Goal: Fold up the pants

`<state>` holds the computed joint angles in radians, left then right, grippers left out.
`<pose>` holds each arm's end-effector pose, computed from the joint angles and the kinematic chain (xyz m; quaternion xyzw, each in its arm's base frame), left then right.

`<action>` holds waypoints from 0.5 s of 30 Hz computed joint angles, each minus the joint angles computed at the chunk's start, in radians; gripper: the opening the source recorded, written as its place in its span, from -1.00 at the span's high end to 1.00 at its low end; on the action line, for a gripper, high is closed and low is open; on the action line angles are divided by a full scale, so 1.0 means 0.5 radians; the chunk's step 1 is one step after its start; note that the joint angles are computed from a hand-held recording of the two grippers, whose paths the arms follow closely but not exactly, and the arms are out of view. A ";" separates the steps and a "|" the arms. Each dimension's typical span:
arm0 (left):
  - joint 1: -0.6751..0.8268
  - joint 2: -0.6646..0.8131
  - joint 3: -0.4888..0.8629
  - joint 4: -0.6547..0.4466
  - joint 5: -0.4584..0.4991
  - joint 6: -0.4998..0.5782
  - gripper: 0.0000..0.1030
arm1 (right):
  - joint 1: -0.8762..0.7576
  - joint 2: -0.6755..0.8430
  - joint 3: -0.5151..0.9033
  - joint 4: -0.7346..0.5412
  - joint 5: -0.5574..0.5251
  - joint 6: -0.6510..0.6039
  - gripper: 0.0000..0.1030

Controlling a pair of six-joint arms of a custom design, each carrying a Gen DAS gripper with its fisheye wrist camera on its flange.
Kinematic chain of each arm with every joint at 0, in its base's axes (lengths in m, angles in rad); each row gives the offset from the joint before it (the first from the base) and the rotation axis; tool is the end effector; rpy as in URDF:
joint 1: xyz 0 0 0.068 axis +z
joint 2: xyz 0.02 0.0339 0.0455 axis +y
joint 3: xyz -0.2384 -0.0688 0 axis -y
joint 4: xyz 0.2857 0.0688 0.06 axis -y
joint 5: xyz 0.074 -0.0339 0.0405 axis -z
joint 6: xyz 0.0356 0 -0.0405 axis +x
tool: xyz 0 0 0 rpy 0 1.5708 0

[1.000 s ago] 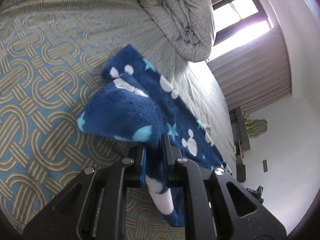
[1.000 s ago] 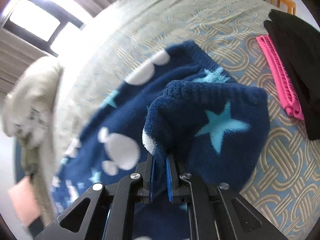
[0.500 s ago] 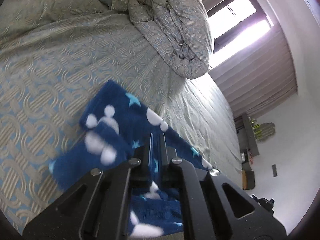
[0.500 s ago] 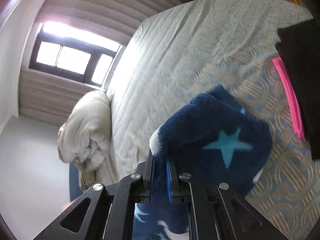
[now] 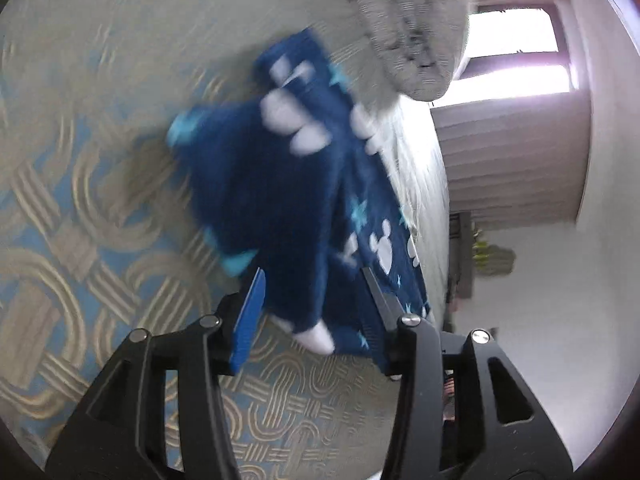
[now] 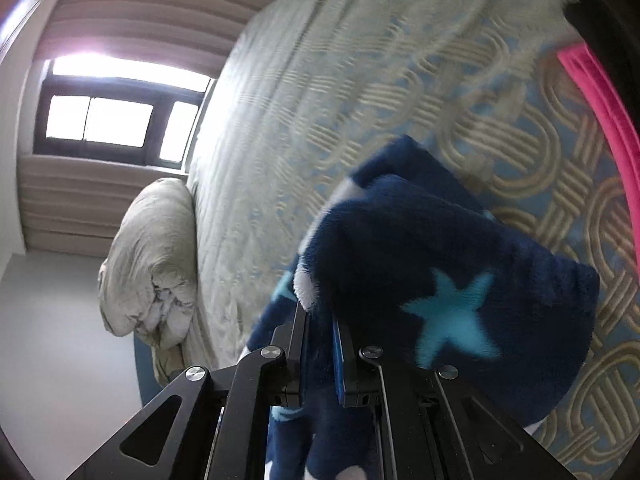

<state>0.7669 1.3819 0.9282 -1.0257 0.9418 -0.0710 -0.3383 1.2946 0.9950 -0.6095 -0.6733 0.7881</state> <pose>0.2122 0.1645 0.1818 -0.3432 0.8217 -0.4122 0.1928 0.2981 -0.0814 0.2355 0.3859 0.8121 0.3729 0.2292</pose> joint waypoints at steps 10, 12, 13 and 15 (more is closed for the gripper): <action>-0.156 -0.046 -0.222 0.449 -0.200 -0.645 0.20 | 0.007 -0.160 -0.039 -0.142 0.032 -0.080 0.83; -0.168 -0.129 -0.289 0.512 -0.209 -0.764 0.19 | 0.002 -0.163 -0.044 -0.139 0.025 -0.075 0.83; -0.201 -0.164 -0.305 0.537 -0.249 -0.785 0.19 | 0.003 -0.172 -0.062 -0.126 0.022 -0.066 0.83; -0.245 -0.179 -0.332 0.613 -0.279 -0.838 0.19 | 0.005 -0.174 -0.067 -0.126 0.013 -0.075 0.82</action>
